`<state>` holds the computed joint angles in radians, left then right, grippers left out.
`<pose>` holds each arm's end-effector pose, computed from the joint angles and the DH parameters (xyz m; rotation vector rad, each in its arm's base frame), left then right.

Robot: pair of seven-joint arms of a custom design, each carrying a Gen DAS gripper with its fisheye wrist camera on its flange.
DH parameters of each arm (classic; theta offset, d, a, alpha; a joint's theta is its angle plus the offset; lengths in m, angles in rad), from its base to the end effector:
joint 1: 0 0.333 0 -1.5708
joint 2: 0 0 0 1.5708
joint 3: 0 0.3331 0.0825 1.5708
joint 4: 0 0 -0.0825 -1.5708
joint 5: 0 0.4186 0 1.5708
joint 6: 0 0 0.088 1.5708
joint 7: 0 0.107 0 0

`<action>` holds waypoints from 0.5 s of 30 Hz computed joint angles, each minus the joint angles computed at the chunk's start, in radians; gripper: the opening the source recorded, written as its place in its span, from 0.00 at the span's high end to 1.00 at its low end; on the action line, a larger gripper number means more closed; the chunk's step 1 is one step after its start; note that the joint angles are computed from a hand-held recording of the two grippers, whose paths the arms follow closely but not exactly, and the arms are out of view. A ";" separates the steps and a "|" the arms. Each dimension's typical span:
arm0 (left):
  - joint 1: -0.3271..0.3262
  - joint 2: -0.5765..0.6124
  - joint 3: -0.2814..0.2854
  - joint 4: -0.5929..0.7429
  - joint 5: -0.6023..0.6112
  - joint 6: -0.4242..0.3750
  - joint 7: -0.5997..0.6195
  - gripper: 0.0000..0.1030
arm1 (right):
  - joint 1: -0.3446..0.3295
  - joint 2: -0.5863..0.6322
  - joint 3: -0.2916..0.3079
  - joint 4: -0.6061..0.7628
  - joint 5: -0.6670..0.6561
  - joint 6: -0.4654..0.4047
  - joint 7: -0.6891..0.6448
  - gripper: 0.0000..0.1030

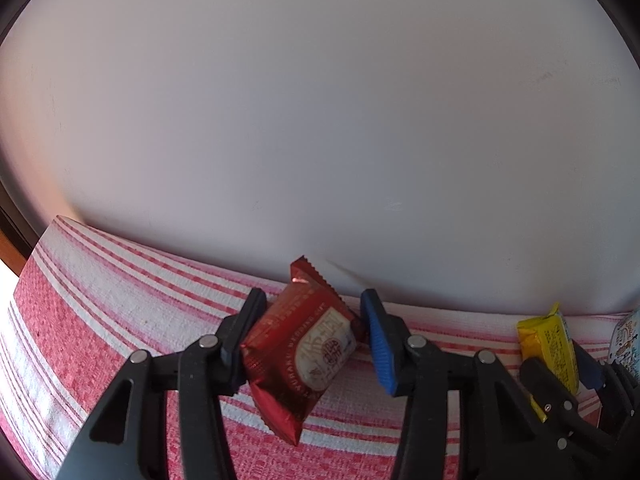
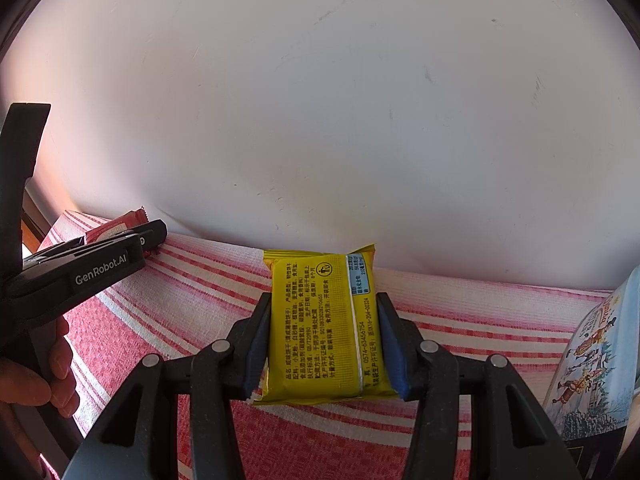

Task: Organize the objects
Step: 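Lift both held packets up off the table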

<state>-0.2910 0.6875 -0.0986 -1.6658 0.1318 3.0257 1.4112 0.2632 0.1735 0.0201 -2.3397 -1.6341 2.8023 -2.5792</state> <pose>0.7094 -0.2875 0.2746 -1.5828 2.1720 -0.8208 0.4915 0.1925 0.2498 -1.4986 2.0943 -0.7357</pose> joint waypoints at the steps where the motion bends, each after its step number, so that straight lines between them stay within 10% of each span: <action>1: 0.005 0.001 -0.003 0.000 0.000 0.000 0.004 0.53 | 0.001 -0.001 0.001 0.000 0.001 0.000 0.001 0.50; 15: -0.006 -0.003 0.009 0.017 0.014 -0.021 -0.011 0.53 | 0.009 -0.007 0.003 -0.004 0.016 -0.007 -0.005 0.50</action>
<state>-0.2970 0.6850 -0.0895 -1.6493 0.1456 3.0052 1.4006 0.2724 0.1662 0.0229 -2.3441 -1.6180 2.7954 -2.5847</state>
